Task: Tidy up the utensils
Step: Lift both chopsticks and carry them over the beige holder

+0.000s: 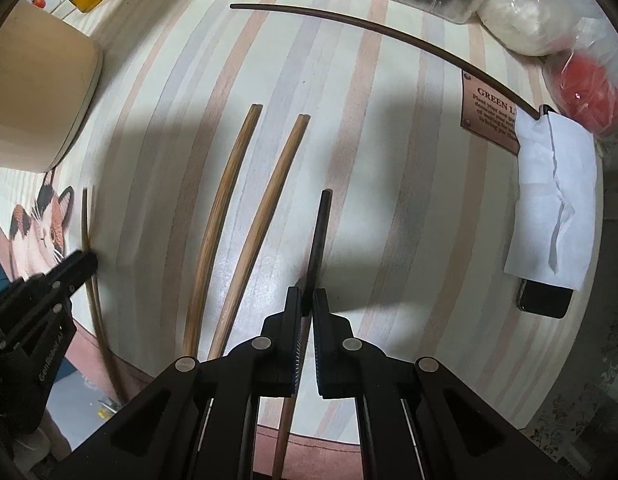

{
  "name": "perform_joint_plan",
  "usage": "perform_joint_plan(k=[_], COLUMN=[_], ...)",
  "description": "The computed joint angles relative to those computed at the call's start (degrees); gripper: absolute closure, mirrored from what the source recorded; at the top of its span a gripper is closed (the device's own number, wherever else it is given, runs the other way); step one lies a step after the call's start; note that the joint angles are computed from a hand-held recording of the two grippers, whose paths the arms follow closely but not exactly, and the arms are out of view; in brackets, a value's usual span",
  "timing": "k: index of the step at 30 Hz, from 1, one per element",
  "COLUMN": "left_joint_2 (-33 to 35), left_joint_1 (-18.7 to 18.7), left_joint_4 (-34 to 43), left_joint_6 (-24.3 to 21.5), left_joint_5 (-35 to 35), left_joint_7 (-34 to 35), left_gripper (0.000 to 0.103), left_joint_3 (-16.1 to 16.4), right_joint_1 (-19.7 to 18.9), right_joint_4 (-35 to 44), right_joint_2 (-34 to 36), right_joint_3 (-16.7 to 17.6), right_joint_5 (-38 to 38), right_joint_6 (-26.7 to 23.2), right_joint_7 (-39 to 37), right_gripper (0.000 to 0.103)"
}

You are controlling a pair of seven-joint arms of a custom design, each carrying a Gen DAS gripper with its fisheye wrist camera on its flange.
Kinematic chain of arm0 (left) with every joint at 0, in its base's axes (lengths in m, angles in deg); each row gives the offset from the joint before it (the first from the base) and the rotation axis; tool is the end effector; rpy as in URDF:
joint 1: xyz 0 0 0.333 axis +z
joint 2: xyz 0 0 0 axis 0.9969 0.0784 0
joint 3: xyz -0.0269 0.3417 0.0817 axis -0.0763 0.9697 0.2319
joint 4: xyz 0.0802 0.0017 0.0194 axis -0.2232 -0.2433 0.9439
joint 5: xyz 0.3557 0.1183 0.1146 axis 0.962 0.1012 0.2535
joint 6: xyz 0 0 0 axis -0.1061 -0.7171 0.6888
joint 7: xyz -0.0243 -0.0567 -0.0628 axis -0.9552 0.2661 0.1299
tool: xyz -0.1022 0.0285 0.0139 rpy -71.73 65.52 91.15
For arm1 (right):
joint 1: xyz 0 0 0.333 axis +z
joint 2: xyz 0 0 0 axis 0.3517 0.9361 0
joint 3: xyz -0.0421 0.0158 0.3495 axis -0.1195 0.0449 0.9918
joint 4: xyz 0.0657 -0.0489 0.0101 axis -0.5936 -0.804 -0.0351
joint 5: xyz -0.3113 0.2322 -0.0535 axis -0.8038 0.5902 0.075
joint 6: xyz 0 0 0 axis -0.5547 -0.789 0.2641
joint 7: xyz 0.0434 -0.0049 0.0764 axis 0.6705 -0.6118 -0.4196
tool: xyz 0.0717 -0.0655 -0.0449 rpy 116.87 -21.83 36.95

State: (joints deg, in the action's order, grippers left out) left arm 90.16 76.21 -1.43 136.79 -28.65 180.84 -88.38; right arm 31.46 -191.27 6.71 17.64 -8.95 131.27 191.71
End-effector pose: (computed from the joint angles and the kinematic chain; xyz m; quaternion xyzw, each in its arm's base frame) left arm 0.6133 -0.2214 0.5749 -0.3792 0.9238 -0.0347 0.0405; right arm 0.5340 0.1295 0.5097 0.3954 -0.9158 -0.0707 0.0029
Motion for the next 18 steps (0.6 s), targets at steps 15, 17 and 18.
perform_joint_plan(k=[15,17,18], left_joint_2=[-5.2,-6.0,-6.5], left_joint_1=[3.7,4.0,4.2], left_joint_4=[1.8,2.0,2.1], left_joint_6=[0.2,0.4,0.7], left_joint_5=[-11.6,-13.0,-13.9], left_joint_7=[4.6,5.2,5.5], left_gripper=[0.099,0.099,0.099], left_joint_3=[0.8,1.0,1.1], right_joint_1=[0.5,0.5,0.3], right_joint_4=[-2.7,-2.3,-2.1], right_joint_2=[-9.1,-10.4,-11.2], right_joint_3=[3.7,4.2,4.5], right_joint_5=[-9.2,-11.1,-12.3], right_joint_6=[6.8,7.2,7.6], right_joint_7=[11.5,13.1,13.9], right_gripper=[0.099,0.099,0.099])
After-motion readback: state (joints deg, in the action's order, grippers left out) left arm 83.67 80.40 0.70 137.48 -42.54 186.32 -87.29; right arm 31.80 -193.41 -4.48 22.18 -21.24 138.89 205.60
